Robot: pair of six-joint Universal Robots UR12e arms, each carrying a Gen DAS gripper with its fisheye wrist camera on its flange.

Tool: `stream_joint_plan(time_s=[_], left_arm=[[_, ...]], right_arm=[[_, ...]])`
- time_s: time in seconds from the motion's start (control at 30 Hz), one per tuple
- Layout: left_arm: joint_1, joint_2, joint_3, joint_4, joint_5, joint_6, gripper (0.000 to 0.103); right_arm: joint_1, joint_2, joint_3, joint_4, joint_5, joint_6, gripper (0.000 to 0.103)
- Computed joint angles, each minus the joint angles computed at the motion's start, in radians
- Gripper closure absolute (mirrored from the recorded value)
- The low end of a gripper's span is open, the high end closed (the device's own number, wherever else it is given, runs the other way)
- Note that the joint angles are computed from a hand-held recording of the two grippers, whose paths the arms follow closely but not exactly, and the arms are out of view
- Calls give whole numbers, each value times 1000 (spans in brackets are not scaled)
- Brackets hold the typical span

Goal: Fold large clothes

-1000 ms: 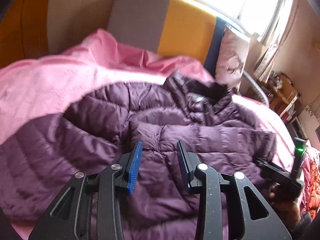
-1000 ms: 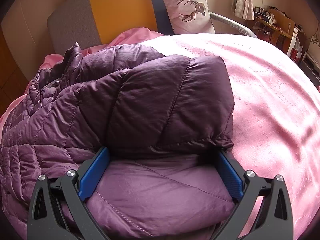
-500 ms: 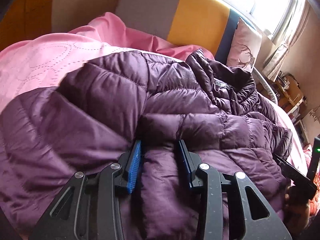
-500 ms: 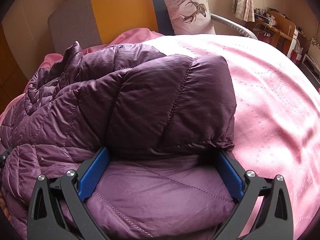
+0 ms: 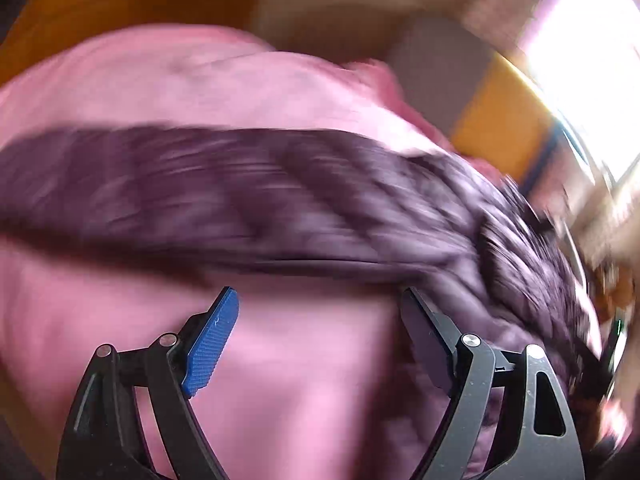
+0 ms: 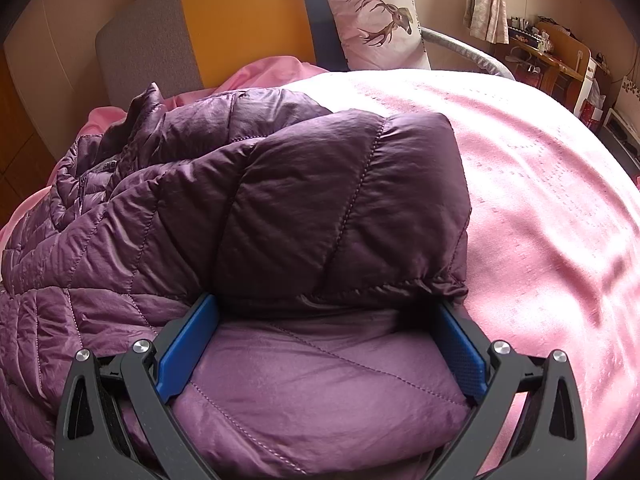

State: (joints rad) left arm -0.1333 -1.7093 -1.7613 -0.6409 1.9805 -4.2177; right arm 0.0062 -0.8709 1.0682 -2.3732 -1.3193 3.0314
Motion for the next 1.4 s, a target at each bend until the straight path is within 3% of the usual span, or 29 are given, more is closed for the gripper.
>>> stream_joint_plan(time_s=[0.1, 0.3, 0.4, 0.47, 0.57, 0.63, 0.7, 0.77, 0.87, 1.0, 1.13, 1.33, 1.4], left_arm=[[35, 94, -107, -12, 28, -169, 21], [114, 209, -242, 72, 15, -344, 37], [148, 236, -282, 117, -5, -410, 52], [173, 253, -305, 127, -15, -436, 72], [190, 260, -314, 142, -34, -435, 91], [180, 252, -284, 111, -1, -374, 94], [151, 228, -238, 104, 54, -267, 94], [122, 191, -181, 138, 86, -136, 94], [89, 140, -114, 188, 88, 3, 94], [42, 50, -12, 245, 43, 189, 94], [4, -42, 91, 229, -40, 323, 94], [-23, -150, 196, 148, -184, 413, 94], [-31, -176, 221, 110, -213, 435, 86]], right_arm=[[4, 0, -4, 8, -16, -4, 2], [12, -8, -17, 42, -59, -34, 2], [10, -45, 32, -17, -38, -56, 2], [7, -80, 80, -58, 8, -82, 2], [-2, -132, 149, -84, 89, -107, 2], [-4, -161, 191, -87, 130, -130, 2], [-5, -190, 236, -83, 167, -155, 2], [-2, -211, 271, -82, 186, -175, 2], [2, -233, 314, -92, 194, -194, 2], [5, -243, 338, -83, 198, -204, 2], [0, -232, 334, -72, 208, -172, 2], [-12, -226, 339, -63, 248, -147, 2], [-12, -224, 337, -63, 251, -144, 2]])
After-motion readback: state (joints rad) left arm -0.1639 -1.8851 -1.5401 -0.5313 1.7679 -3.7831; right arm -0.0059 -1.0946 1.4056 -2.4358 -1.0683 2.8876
